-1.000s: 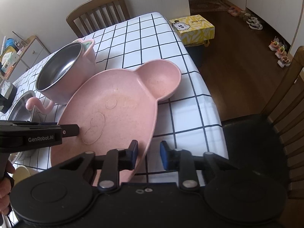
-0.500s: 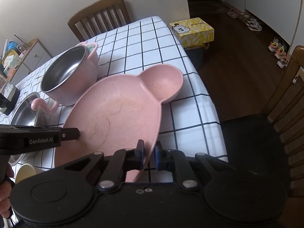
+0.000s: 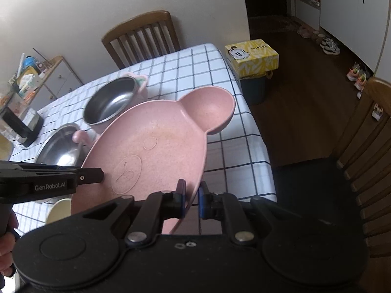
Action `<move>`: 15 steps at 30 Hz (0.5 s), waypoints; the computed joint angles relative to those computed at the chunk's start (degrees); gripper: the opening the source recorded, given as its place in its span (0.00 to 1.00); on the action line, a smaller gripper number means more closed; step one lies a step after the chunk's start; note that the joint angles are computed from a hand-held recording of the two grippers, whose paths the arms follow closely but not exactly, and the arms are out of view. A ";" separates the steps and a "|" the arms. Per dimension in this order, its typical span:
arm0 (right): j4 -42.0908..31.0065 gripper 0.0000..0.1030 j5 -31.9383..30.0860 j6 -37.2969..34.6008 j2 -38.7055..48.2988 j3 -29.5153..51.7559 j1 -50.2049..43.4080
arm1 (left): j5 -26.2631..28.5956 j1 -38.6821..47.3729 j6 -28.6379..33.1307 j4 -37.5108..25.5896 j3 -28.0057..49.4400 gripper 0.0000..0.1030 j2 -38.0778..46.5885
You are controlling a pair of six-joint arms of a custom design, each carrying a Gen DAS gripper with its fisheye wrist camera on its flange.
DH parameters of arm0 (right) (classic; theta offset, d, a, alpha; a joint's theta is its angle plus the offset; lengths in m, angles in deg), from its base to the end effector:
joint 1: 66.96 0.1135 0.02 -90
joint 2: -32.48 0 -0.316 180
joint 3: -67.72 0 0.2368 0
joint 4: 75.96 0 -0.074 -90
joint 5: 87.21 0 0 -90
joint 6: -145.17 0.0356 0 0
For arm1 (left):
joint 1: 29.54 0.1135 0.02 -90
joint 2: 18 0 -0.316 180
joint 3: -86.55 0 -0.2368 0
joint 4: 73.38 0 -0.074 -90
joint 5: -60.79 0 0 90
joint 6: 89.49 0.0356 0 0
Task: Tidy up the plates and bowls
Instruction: 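Lift the pink bear plate with both grippers and carry it to the stacked plates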
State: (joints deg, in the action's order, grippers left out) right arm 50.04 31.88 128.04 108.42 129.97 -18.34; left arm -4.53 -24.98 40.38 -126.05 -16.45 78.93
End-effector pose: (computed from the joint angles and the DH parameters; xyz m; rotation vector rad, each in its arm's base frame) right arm 0.1539 0.1485 0.2667 0.6535 2.4297 0.1137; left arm 0.3127 0.0100 0.2450 0.8968 2.5223 -0.3871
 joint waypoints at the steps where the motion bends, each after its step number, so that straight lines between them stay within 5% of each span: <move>1: -1.14 0.11 0.34 0.52 -0.02 0.94 0.87 | 0.68 1.30 0.94 -1.53 0.64 0.16 -0.43; 15: -10.50 0.10 4.30 3.69 6.12 16.09 11.51 | 8.28 21.23 16.51 -20.74 10.95 0.16 -1.35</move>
